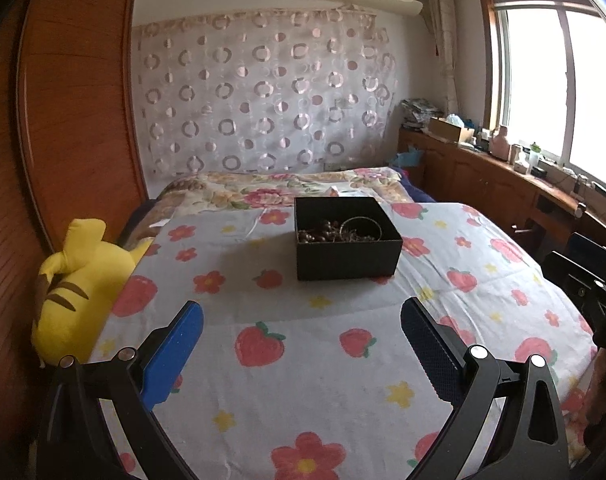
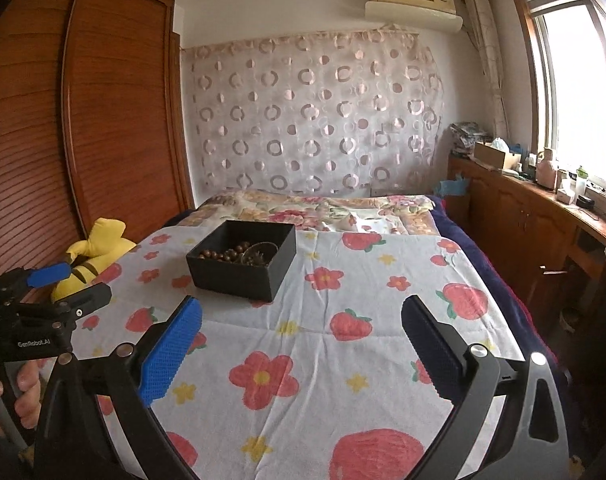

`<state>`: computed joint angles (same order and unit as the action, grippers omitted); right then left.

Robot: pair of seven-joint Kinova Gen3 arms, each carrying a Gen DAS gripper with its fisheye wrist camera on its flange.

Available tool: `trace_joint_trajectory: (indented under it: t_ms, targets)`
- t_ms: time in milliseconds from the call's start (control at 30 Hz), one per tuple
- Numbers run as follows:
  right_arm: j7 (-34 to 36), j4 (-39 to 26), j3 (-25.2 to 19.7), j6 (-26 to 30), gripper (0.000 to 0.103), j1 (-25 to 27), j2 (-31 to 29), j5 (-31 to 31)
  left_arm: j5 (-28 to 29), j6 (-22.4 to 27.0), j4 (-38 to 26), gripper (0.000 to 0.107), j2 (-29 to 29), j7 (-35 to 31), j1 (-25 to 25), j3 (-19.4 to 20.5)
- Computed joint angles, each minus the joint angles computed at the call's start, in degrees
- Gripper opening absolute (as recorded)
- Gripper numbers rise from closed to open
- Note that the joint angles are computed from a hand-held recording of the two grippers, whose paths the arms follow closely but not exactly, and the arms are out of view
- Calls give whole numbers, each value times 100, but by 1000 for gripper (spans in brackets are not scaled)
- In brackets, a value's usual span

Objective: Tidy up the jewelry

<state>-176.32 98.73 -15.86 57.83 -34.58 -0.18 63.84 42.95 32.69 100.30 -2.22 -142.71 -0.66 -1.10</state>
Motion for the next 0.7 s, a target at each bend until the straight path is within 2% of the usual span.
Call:
trace_joint_trajectory:
  t_ms: [100,300,700]
  targets:
    - [-33,3,1,5,101,-9,19,11,-1,-260,145,96,-97,-61,51,7]
    - [-49,20,7,-51,101,-6,8,-20,197,-89,114,95,-115,-155,66,-107]
    - [-95,29,0,-54,101,-14,18,-11,146,-82,93,95,-163,-118,97,-84]
